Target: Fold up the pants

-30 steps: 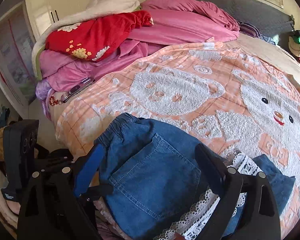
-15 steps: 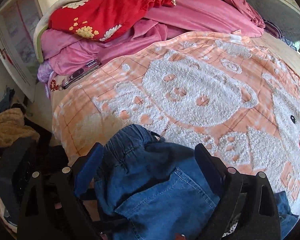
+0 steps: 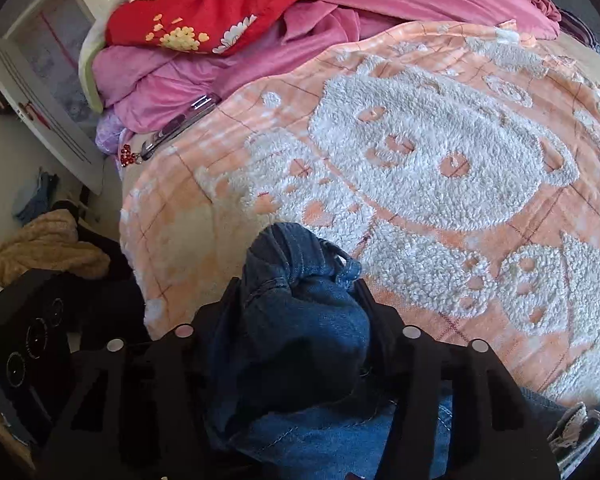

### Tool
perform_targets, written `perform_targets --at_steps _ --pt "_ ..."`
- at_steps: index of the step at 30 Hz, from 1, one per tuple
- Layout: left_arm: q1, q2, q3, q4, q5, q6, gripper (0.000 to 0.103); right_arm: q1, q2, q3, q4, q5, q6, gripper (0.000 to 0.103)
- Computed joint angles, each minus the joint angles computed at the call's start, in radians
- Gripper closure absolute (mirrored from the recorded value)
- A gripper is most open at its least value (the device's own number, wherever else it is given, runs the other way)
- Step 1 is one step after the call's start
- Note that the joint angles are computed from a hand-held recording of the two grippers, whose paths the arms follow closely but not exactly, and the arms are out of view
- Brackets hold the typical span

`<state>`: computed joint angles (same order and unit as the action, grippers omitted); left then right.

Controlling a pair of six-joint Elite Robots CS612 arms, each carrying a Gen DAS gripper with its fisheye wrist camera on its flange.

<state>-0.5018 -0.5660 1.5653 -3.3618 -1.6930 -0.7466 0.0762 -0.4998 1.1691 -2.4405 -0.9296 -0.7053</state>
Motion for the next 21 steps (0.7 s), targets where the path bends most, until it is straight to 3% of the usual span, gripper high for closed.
perform_targets --at_steps 2,6,10,15,18,21 --pt "0.001 0.0 0.003 -0.021 -0.006 -0.012 0.048 -0.015 -0.011 0.02 -0.012 0.051 0.007 0.059" --pt "-0.005 -0.007 0.014 -0.046 0.027 -0.008 0.037 -0.051 -0.032 0.049 0.011 0.171 0.003 0.061" --pt "-0.004 -0.006 0.008 -0.054 0.014 -0.019 0.037 -0.081 -0.054 0.082 0.016 0.253 0.002 0.061" --pt "-0.005 -0.006 -0.013 -0.049 -0.028 0.005 0.037 -0.112 -0.077 0.128 -0.041 0.299 0.032 0.061" --pt "-0.011 -0.011 -0.029 -0.029 -0.034 0.033 0.05 -0.13 -0.089 0.157 -0.086 0.311 0.049 0.061" --pt "-0.019 -0.011 -0.047 -0.021 -0.049 0.054 0.052 -0.149 -0.097 0.182 -0.136 0.326 0.077 0.061"
